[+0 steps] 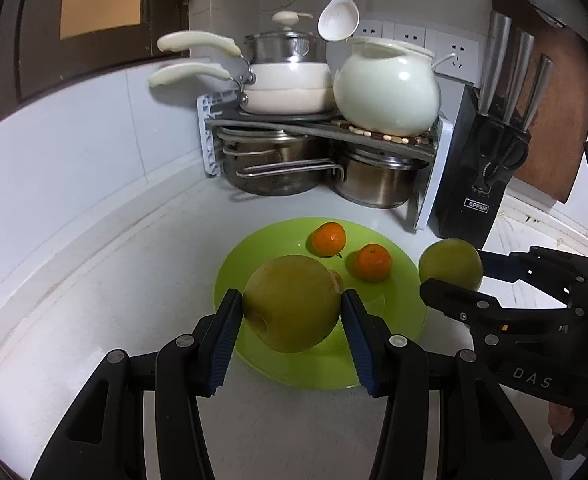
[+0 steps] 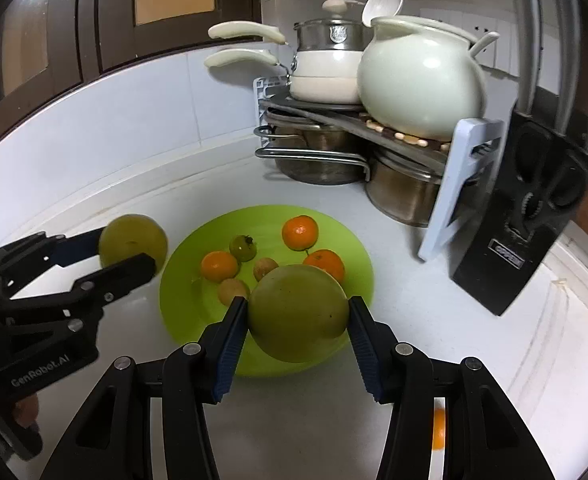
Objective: Organize fruits
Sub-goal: 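Carry the pear and the large green fruit in both tools over the plate, then lower both fruits onto the plate and open both tools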
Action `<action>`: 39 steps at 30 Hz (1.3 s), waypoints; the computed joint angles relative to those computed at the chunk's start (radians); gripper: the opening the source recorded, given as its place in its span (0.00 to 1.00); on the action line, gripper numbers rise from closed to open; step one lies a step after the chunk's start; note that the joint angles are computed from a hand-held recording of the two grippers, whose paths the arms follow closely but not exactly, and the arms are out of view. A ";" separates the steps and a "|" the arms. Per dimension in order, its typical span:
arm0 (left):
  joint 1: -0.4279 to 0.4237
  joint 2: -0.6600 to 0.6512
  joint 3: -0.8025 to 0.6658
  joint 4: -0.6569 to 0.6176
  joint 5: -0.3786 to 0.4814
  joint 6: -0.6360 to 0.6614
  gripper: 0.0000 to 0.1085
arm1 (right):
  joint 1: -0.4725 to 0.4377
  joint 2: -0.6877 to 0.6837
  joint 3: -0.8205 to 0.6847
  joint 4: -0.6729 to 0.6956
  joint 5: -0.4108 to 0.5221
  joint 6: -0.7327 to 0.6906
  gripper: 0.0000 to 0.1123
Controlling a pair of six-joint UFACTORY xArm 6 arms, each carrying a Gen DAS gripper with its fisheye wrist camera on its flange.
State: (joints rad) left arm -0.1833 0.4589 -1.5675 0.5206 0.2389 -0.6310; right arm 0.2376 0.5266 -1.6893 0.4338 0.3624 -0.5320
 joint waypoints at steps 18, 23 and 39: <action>0.004 0.159 -0.168 -0.366 0.114 0.293 0.46 | -0.009 0.271 -0.389 -0.054 0.272 0.085 0.46; -0.001 0.185 -0.199 -0.405 0.136 0.316 0.46 | -0.014 0.312 -0.449 -0.079 0.315 0.109 0.46; -0.004 0.187 -0.217 -0.365 0.130 0.282 0.52 | -0.021 0.331 -0.486 -0.085 0.354 0.127 0.46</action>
State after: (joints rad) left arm -0.1870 0.6463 -1.7841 0.1553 0.3688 -0.3495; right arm 0.2165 0.8573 -2.1756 0.3484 0.7161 -0.4051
